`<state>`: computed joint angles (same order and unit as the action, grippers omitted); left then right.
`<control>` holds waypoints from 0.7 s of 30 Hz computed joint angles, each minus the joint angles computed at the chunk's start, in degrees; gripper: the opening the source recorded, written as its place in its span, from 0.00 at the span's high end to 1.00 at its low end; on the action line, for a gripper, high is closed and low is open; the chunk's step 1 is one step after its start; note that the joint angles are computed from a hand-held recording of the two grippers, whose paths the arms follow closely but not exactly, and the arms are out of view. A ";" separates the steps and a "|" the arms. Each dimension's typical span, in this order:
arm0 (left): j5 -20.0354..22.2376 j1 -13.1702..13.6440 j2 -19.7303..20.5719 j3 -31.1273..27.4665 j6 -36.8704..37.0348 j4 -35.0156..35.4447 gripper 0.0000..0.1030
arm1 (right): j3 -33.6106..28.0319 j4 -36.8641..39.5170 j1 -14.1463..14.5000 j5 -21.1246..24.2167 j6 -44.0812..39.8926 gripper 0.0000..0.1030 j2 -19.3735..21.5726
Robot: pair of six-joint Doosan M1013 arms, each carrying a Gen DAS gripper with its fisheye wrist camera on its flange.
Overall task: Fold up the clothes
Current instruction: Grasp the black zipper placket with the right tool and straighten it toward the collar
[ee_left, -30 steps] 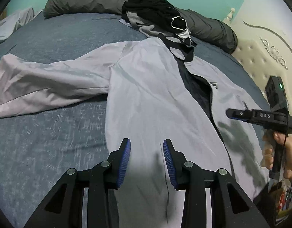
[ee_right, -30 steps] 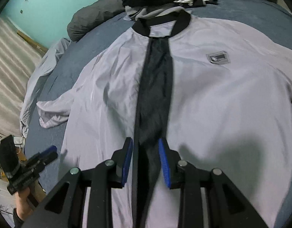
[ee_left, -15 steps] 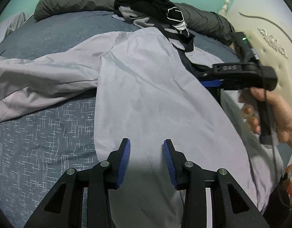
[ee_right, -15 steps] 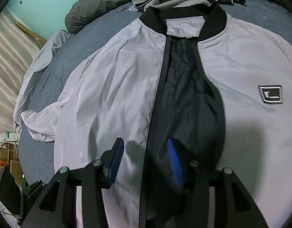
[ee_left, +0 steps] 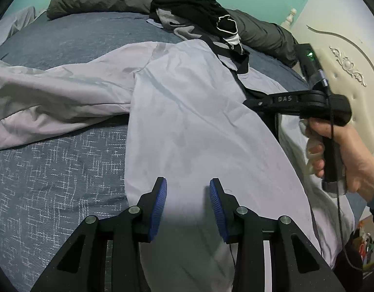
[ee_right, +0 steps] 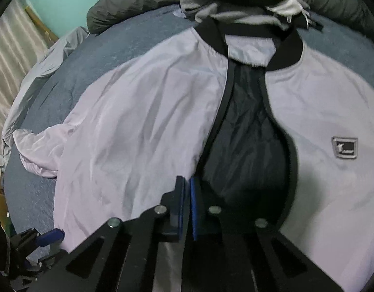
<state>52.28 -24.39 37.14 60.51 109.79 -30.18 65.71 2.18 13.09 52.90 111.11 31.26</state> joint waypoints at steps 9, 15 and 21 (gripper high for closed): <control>-0.27 0.27 -0.21 0.39 0.39 -0.25 0.61 | -5.09 -13.49 1.71 10.34 4.21 0.96 2.51; -0.39 0.57 -0.32 0.70 0.42 -0.40 0.61 | -2.08 -10.76 0.20 4.44 8.48 0.91 0.83; -0.31 0.52 -0.26 0.65 0.62 -0.60 0.61 | -0.41 -17.05 -0.58 1.04 14.56 0.91 -1.36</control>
